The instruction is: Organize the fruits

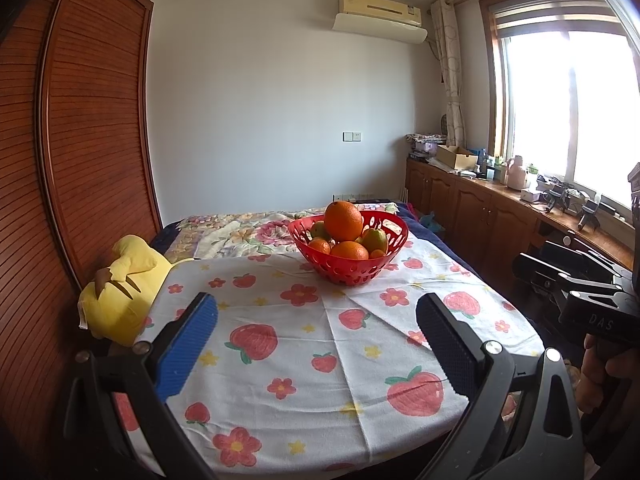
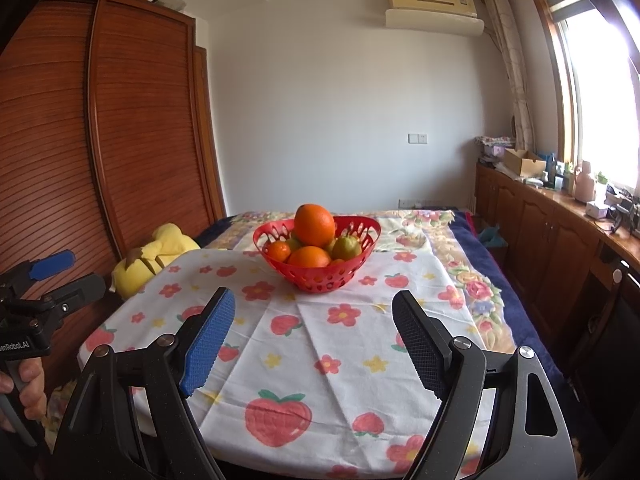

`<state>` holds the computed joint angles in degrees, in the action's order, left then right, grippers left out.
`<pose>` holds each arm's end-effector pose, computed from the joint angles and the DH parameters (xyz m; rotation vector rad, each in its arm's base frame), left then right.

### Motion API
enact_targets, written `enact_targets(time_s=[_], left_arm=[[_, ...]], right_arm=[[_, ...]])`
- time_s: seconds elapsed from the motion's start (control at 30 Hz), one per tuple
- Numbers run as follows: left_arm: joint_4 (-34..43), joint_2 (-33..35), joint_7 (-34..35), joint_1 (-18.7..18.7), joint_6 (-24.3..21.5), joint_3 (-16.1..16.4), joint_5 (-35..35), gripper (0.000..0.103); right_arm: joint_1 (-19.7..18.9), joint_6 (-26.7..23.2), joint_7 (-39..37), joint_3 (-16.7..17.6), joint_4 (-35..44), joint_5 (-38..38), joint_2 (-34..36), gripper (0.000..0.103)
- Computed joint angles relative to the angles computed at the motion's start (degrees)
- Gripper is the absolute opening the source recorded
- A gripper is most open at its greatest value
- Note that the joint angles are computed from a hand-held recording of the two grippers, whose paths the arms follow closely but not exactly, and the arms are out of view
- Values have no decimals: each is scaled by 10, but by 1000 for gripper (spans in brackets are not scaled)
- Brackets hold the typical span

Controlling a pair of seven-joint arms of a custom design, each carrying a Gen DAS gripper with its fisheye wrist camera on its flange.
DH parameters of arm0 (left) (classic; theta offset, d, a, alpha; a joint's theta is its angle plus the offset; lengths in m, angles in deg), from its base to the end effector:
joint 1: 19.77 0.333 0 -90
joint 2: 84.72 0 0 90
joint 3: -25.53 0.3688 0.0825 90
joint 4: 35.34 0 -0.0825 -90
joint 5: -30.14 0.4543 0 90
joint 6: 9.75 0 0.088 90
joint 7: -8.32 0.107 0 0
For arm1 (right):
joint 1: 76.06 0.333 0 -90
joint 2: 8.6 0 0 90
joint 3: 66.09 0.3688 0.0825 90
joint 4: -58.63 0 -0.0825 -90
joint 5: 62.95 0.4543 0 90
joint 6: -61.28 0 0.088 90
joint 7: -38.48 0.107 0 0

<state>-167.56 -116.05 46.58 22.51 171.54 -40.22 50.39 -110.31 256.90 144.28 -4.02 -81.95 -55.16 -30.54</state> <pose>0.4774 -0.3339 0.5481 -1.4407 1.6069 -1.0567 0.4714 0.2817 0.5127 -1.6174 1.2663 -0.8225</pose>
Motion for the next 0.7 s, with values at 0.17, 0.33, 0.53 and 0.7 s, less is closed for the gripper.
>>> enact_targets(time_s=[0.17, 0.33, 0.53, 0.7], left_arm=[[1, -3, -1, -1, -3, 2, 2, 100], [3, -2, -2, -3, -4, 3, 4, 100], [3, -3, -4, -2, -4, 2, 5, 100], [2, -2, -4, -2, -4, 2, 6, 100]], right_arm=[[-1, -1, -1, 1, 0, 0, 0, 83], [0, 0, 0, 0, 0, 1, -1, 83], [0, 0, 0, 0, 0, 0, -1, 83], [0, -1, 1, 1, 0, -1, -1, 83]])
